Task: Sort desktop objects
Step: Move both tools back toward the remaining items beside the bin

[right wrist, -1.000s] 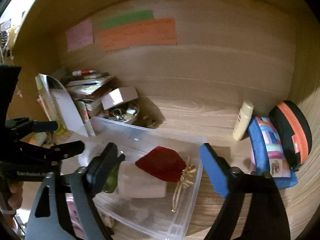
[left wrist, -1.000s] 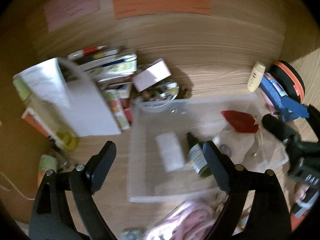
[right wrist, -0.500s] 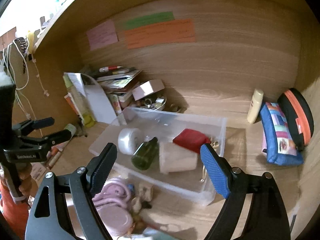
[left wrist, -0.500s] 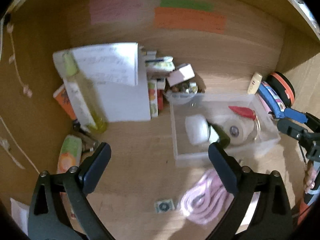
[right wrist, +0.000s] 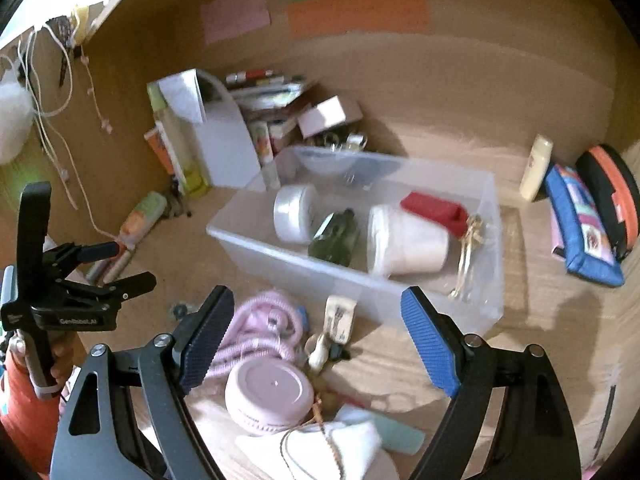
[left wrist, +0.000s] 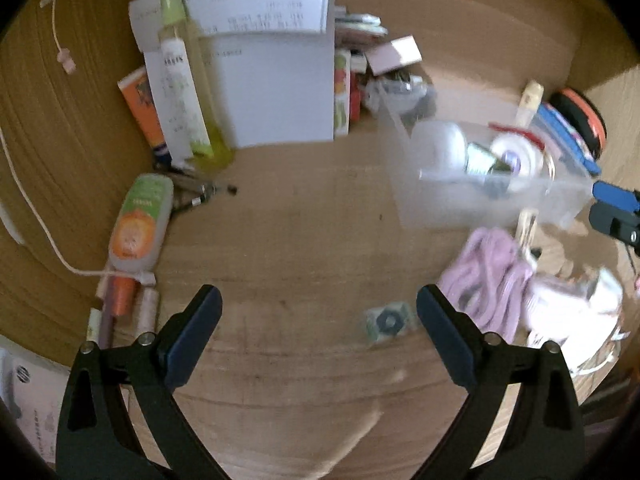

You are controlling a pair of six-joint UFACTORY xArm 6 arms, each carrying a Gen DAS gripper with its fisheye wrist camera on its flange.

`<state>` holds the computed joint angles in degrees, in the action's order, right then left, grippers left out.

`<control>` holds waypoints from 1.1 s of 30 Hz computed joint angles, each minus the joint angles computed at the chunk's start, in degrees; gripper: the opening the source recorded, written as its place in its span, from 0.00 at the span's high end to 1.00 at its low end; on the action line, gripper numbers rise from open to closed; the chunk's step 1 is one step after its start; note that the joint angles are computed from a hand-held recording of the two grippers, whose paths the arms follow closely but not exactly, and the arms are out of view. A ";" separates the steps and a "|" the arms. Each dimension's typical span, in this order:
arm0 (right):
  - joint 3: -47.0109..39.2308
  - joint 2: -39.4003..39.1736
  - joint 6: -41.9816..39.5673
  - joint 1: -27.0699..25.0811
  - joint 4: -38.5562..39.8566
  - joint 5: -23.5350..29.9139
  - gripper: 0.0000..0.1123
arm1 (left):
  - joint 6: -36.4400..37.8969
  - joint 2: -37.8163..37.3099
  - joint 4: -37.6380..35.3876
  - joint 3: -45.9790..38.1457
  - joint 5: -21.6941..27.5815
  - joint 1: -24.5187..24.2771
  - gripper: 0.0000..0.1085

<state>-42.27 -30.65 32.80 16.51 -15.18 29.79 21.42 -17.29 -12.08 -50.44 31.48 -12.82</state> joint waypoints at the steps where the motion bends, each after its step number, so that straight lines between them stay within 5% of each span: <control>1: 0.16 0.17 0.15 0.01 0.29 0.26 0.26 | 0.38 -0.17 0.16 0.61 -0.16 0.03 0.09; 12: 0.99 2.77 -1.20 -1.77 8.49 1.22 0.27 | 3.81 1.56 0.05 2.64 -0.94 -1.97 0.09; 20: -3.89 7.63 5.41 0.47 -2.35 6.42 0.35 | 4.00 2.61 -0.42 2.75 -2.98 -1.83 0.10; 24: -5.61 9.89 7.49 1.02 -5.90 7.23 0.60 | 4.47 1.86 -0.87 3.77 -4.57 -1.78 0.22; 33: -7.61 12.92 13.43 1.54 -9.97 9.41 0.61 | 8.12 3.28 -6.03 2.94 -3.06 0.16 0.22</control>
<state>-49.88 -17.73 46.23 18.05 -25.15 39.20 29.54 -14.01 -18.12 -47.51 28.42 -12.66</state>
